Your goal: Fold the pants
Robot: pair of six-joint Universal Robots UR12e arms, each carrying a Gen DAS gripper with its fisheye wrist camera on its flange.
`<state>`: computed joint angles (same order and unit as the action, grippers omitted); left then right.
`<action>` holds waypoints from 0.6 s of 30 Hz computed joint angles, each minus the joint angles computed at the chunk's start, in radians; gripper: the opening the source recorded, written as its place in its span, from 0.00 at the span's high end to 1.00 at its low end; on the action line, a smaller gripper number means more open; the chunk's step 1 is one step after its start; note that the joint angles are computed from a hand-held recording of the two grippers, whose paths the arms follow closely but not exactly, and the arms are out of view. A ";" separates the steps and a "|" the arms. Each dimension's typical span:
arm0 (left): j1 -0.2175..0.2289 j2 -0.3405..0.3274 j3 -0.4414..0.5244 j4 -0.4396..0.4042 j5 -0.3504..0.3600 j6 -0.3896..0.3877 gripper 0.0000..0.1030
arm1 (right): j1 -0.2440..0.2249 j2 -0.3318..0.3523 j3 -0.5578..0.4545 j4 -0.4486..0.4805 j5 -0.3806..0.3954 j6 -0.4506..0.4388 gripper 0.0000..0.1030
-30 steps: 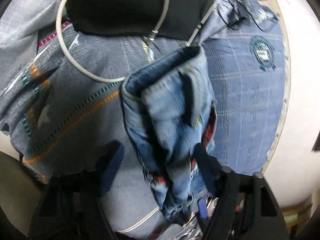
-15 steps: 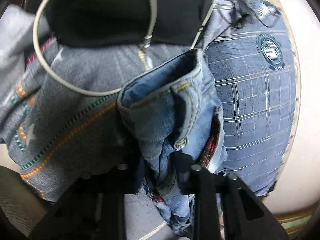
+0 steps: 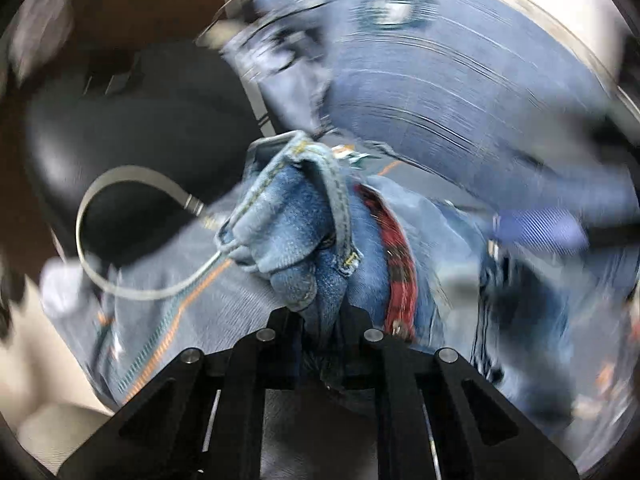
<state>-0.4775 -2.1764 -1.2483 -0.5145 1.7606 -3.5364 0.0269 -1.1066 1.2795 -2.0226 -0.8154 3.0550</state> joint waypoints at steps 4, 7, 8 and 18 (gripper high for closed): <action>-0.033 -0.007 -0.017 0.097 0.082 0.202 0.88 | 0.037 0.058 -0.134 0.186 -0.072 -0.141 0.22; -0.049 -0.014 -0.028 0.182 0.098 0.349 0.88 | 0.058 0.072 -0.185 0.274 -0.133 -0.243 0.22; -0.055 -0.016 -0.032 0.212 0.105 0.399 0.88 | 0.065 0.076 -0.199 0.297 -0.159 -0.270 0.22; -0.087 -0.019 -0.084 0.380 0.099 0.711 0.88 | 0.166 0.147 -0.357 0.458 -0.673 -0.416 0.22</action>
<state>-0.5644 -2.1953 -1.3322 -0.1344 1.8598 -2.8250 0.1926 -0.9600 0.9221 -1.5647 -1.4879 2.6392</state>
